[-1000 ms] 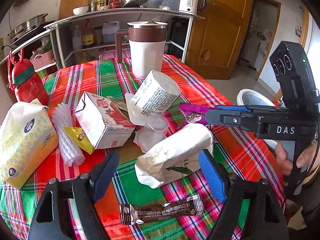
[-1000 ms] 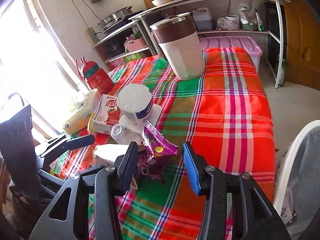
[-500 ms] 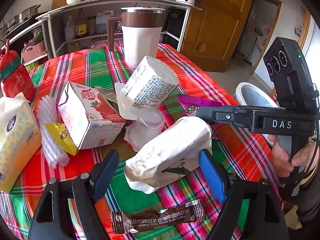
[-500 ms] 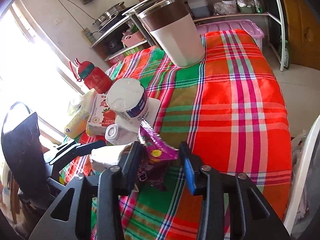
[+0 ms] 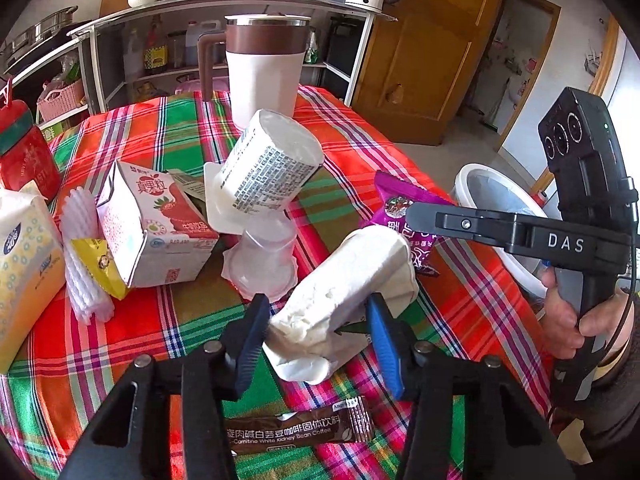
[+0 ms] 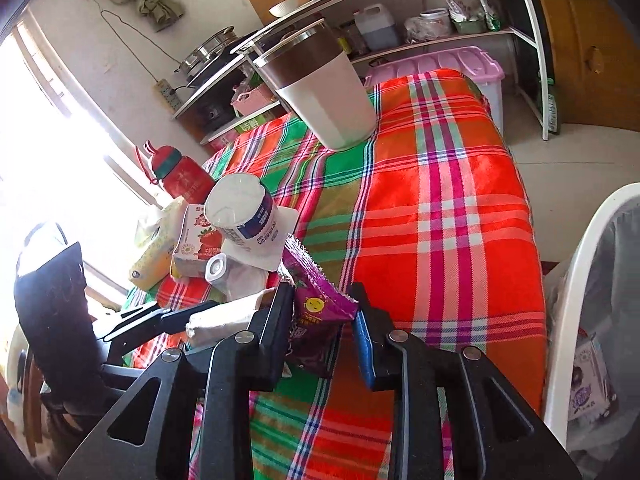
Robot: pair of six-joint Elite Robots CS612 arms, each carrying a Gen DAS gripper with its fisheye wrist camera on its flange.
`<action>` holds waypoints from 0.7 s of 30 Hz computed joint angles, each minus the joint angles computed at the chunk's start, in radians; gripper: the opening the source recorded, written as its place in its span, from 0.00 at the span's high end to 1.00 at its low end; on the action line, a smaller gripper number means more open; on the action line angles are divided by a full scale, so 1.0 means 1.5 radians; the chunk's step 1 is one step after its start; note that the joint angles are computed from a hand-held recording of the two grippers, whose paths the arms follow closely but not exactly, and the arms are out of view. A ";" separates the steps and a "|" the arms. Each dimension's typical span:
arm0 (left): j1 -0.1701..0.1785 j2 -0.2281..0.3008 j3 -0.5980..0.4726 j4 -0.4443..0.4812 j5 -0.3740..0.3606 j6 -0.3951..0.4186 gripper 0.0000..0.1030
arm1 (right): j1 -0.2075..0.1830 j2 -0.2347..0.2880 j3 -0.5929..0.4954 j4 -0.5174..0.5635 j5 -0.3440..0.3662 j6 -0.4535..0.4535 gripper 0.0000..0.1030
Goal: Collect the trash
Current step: 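Grasp the purple snack wrapper with the right tool while the left tool grasps the paper bag, then carry the wrapper and paper bag over the bin and open both tools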
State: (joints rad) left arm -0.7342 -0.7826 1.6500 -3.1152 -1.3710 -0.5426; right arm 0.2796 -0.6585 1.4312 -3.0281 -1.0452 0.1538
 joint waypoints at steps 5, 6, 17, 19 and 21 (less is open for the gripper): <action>-0.007 -0.003 0.005 -0.001 0.003 -0.007 0.59 | 0.000 -0.009 0.021 -0.032 -0.022 0.004 0.73; -0.008 -0.004 0.005 0.001 0.009 -0.011 0.64 | 0.000 -0.012 0.026 -0.040 -0.031 0.004 0.74; -0.025 -0.011 0.014 -0.014 0.027 -0.015 0.66 | -0.008 -0.031 0.072 -0.110 -0.054 0.023 0.81; -0.028 -0.013 0.014 -0.019 0.041 -0.014 0.66 | -0.010 -0.035 0.082 -0.126 -0.056 0.032 0.81; -0.030 -0.014 0.014 -0.026 0.042 -0.012 0.66 | -0.013 -0.038 0.090 -0.140 -0.057 0.041 0.81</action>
